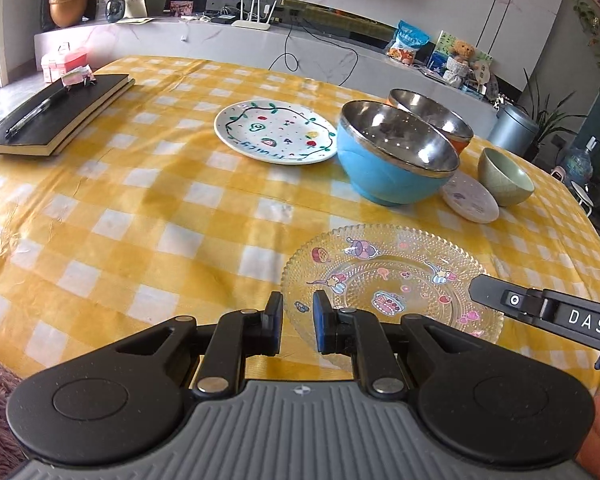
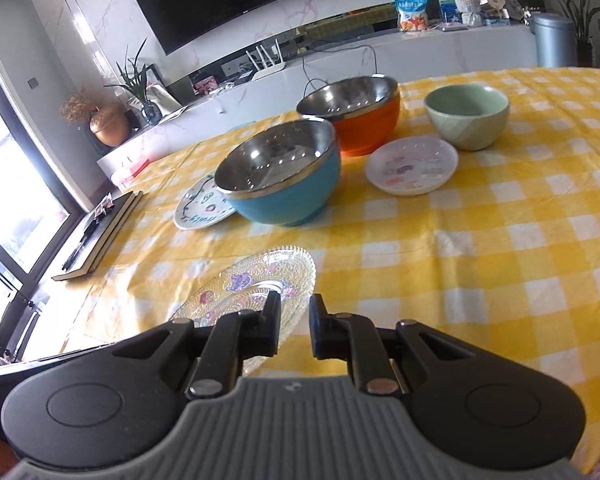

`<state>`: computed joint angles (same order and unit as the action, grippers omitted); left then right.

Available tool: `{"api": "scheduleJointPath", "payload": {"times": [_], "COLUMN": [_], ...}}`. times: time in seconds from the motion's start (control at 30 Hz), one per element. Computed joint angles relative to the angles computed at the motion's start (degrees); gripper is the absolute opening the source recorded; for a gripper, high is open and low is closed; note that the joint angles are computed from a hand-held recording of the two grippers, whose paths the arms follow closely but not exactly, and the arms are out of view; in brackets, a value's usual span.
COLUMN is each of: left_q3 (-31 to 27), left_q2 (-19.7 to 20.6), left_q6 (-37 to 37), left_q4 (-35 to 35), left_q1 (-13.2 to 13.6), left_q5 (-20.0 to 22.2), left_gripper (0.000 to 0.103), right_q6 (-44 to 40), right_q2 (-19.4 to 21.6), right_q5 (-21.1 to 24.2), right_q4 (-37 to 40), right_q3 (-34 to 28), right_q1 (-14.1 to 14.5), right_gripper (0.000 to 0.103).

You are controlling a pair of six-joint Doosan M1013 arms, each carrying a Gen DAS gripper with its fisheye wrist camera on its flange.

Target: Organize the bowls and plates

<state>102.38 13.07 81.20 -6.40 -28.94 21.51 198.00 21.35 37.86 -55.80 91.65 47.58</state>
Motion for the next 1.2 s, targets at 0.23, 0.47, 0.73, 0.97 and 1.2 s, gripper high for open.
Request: {"api": "scheduleJointPath", "payload": {"times": [0.23, 0.47, 0.73, 0.97, 1.2], "left_q3": [0.9, 1.1, 1.2, 1.7, 1.9], "left_q2": [-0.1, 0.0, 0.3, -0.2, -0.9], "left_q6": [-2.8, -5.3, -10.2, -8.6, -13.6], "left_q4": [3.9, 7.4, 13.5, 10.1, 15.4], "left_q1": [0.0, -0.2, -0.7, -0.2, -0.7], "left_q5": [-1.8, -2.6, -2.9, -4.4, -5.3], "left_gripper": [0.017, 0.017, 0.017, 0.017, 0.029], "right_q6": [-5.1, -9.2, -10.7, -12.2, -11.5], "right_q2": [1.2, 1.9, 2.8, 2.8, 2.8], "right_q5": [-0.5, -1.3, -1.1, -0.4, 5.2], "right_q4": [3.3, 7.9, 8.2, 7.9, 1.9], "right_q3": [-1.1, -1.5, -2.2, -2.4, -3.3], "right_q1": [-0.4, -1.1, -1.2, -0.9, 0.7], "right_gripper": [0.013, 0.013, 0.013, 0.017, 0.033]}}
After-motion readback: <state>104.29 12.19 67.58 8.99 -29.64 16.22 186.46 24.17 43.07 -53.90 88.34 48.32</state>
